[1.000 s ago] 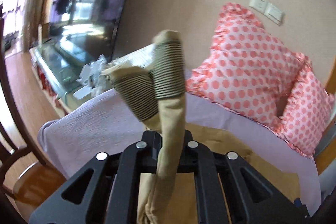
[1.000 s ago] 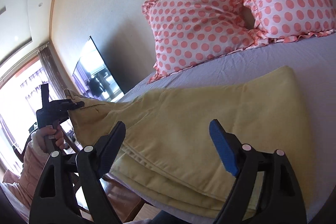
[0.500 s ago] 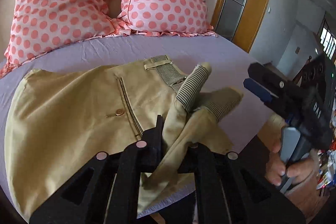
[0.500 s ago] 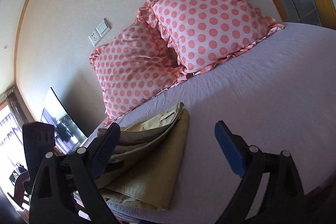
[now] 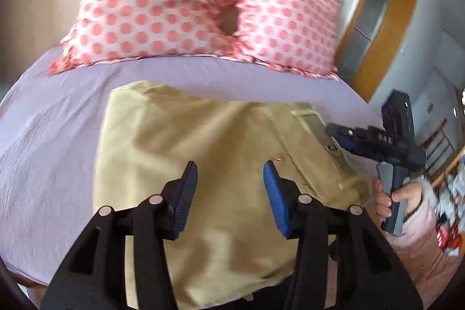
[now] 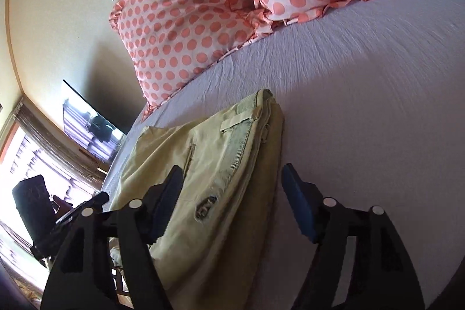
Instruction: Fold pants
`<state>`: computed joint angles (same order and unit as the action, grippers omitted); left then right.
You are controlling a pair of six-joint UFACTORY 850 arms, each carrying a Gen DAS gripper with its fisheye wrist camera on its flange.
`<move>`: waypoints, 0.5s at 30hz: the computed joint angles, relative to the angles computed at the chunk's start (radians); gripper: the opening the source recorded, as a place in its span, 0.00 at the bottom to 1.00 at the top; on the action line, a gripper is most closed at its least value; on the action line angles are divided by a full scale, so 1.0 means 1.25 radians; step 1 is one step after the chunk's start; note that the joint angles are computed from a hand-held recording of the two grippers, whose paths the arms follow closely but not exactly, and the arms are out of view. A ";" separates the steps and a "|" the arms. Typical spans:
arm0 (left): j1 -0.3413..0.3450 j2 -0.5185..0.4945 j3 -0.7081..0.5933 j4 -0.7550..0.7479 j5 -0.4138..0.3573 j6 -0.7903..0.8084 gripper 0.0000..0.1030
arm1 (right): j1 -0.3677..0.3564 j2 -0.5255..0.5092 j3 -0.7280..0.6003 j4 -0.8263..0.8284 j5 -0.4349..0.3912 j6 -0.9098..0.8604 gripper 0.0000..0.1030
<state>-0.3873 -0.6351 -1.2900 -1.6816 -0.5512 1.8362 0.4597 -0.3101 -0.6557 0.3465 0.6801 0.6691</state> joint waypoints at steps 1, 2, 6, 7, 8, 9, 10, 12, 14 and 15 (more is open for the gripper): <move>0.018 -0.018 -0.026 0.026 -0.001 -0.056 0.45 | -0.009 -0.006 -0.005 -0.026 -0.009 0.028 0.66; 0.028 -0.032 -0.047 0.039 0.032 -0.097 0.45 | -0.016 -0.010 -0.005 -0.054 -0.007 0.055 0.66; 0.046 -0.111 -0.160 0.224 0.072 -0.313 0.45 | -0.023 -0.021 -0.017 -0.053 -0.018 0.048 0.59; 0.048 -0.133 -0.190 0.274 0.056 -0.367 0.45 | -0.029 -0.026 -0.021 -0.077 -0.019 0.066 0.52; 0.051 -0.153 -0.218 0.312 0.028 -0.406 0.45 | -0.035 -0.029 -0.024 -0.095 -0.021 0.077 0.50; 0.054 -0.171 -0.241 0.345 0.003 -0.437 0.48 | -0.040 -0.034 -0.028 -0.107 -0.021 0.080 0.45; 0.055 -0.185 -0.261 0.376 -0.016 -0.465 0.49 | -0.043 -0.038 -0.031 -0.114 -0.020 0.081 0.43; 0.061 -0.202 -0.280 0.368 -0.051 -0.461 0.56 | -0.051 -0.042 -0.035 -0.147 -0.017 0.105 0.42; 0.065 -0.228 -0.320 0.380 -0.095 -0.488 0.57 | -0.062 -0.048 -0.039 -0.204 -0.011 0.143 0.36; 0.067 -0.240 -0.336 0.375 -0.114 -0.498 0.47 | -0.072 -0.057 -0.039 -0.261 0.006 0.188 0.17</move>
